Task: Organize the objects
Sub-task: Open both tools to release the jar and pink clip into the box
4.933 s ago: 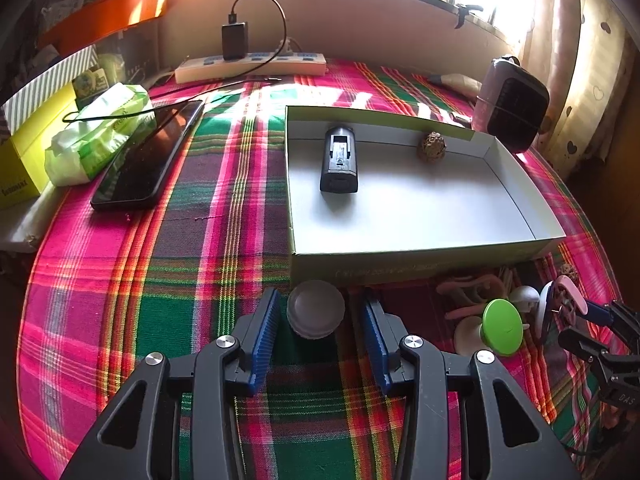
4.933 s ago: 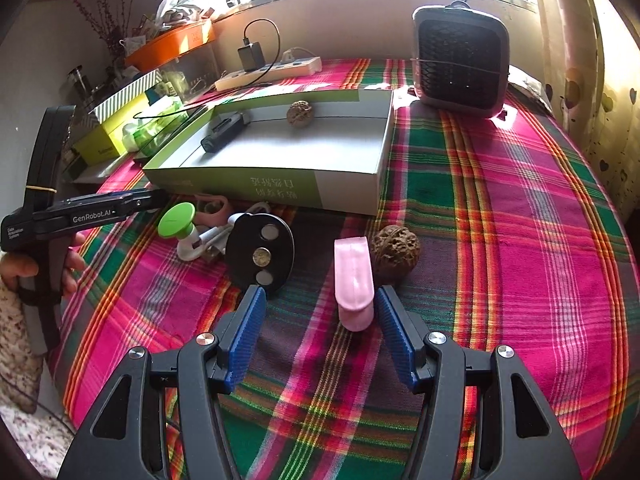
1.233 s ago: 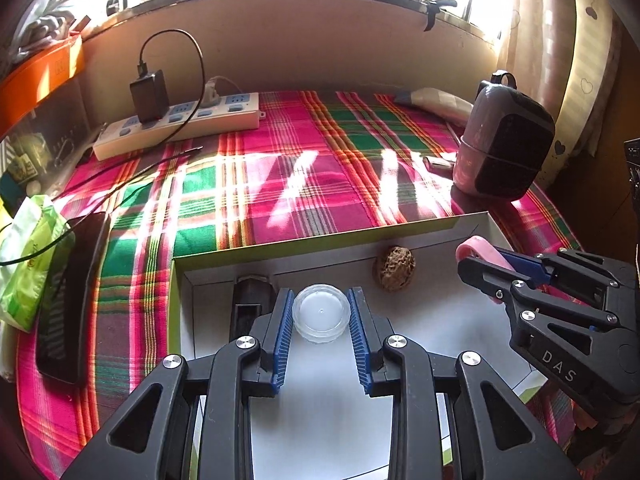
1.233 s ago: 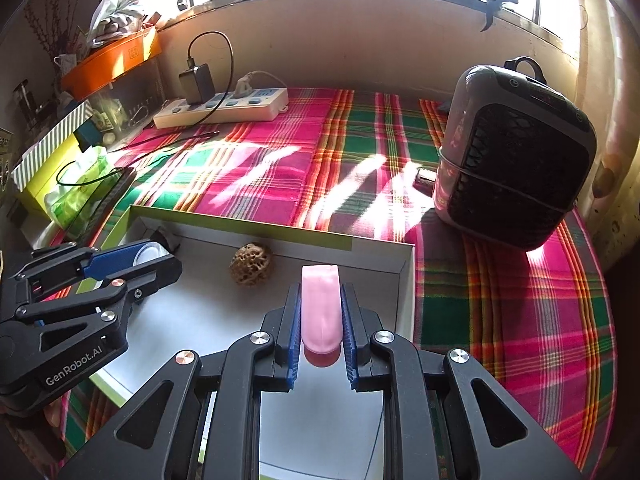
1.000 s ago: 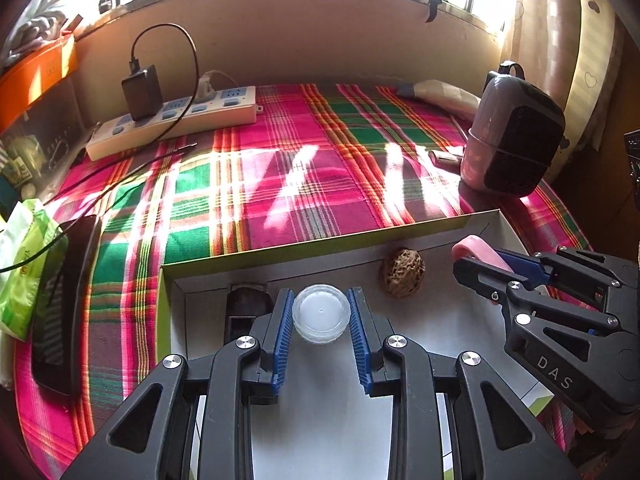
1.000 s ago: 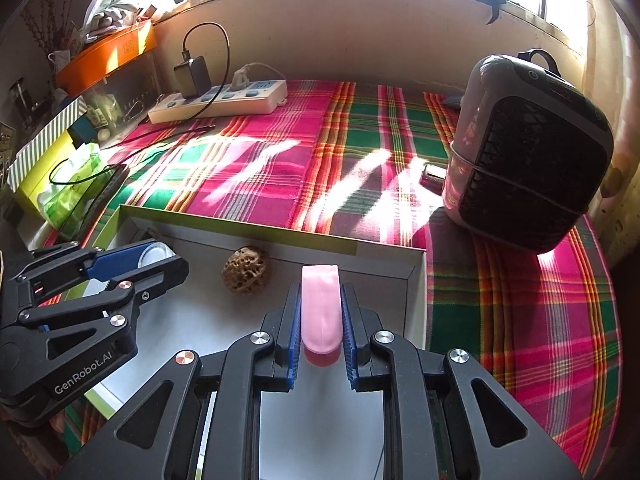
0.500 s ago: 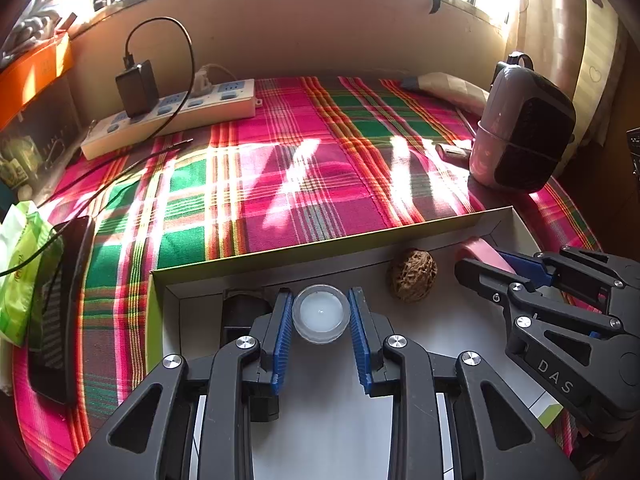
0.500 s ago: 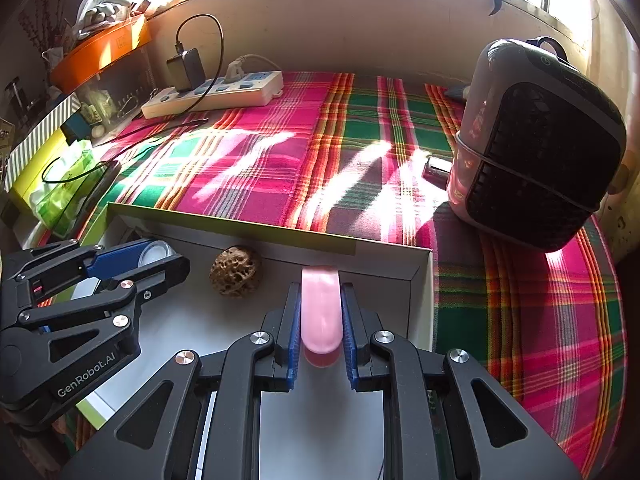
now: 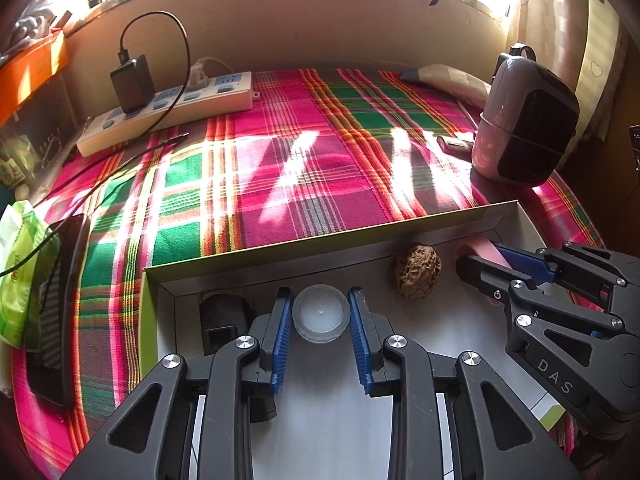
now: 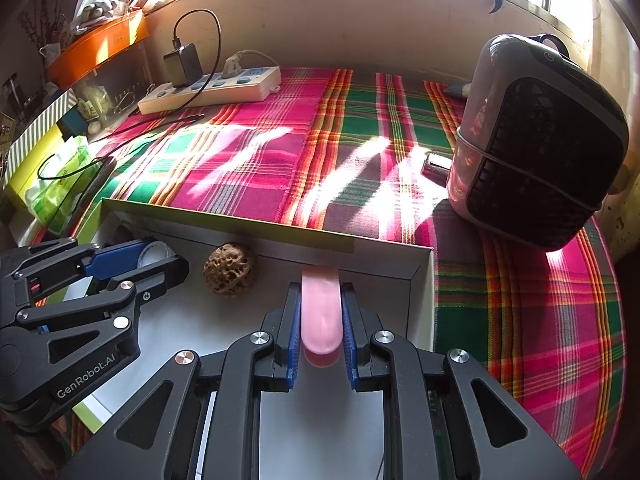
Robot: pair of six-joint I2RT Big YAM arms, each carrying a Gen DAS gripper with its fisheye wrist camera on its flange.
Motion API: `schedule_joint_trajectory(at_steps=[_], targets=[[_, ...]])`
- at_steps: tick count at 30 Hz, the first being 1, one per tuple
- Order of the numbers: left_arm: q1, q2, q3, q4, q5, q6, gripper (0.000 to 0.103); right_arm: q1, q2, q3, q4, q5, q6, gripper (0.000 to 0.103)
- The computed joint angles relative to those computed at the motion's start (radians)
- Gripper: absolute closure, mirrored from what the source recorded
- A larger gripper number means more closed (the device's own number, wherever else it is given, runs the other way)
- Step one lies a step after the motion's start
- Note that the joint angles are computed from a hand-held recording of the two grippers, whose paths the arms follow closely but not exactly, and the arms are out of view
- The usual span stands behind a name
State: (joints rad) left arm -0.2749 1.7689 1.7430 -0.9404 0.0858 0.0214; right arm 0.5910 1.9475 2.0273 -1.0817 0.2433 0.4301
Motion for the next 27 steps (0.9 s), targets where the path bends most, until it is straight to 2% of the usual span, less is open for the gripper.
schedule_joint_trajectory(at_steps=[8,13,27], targets=[[-0.001,0.002,0.004,-0.009,-0.004,-0.002,0.077,-0.001,-0.002,-0.002,0.002,-0.004,0.007,0.084],[0.000,-0.003,-0.001,-0.009,-0.002,-0.004,0.076,0.000,-0.010,-0.011,0.012,-0.004,0.007,0.070],[0.004,-0.058,-0.051,0.012,0.006,-0.018,0.072,0.014,-0.043,-0.044,0.028,0.015,0.019,0.062]])
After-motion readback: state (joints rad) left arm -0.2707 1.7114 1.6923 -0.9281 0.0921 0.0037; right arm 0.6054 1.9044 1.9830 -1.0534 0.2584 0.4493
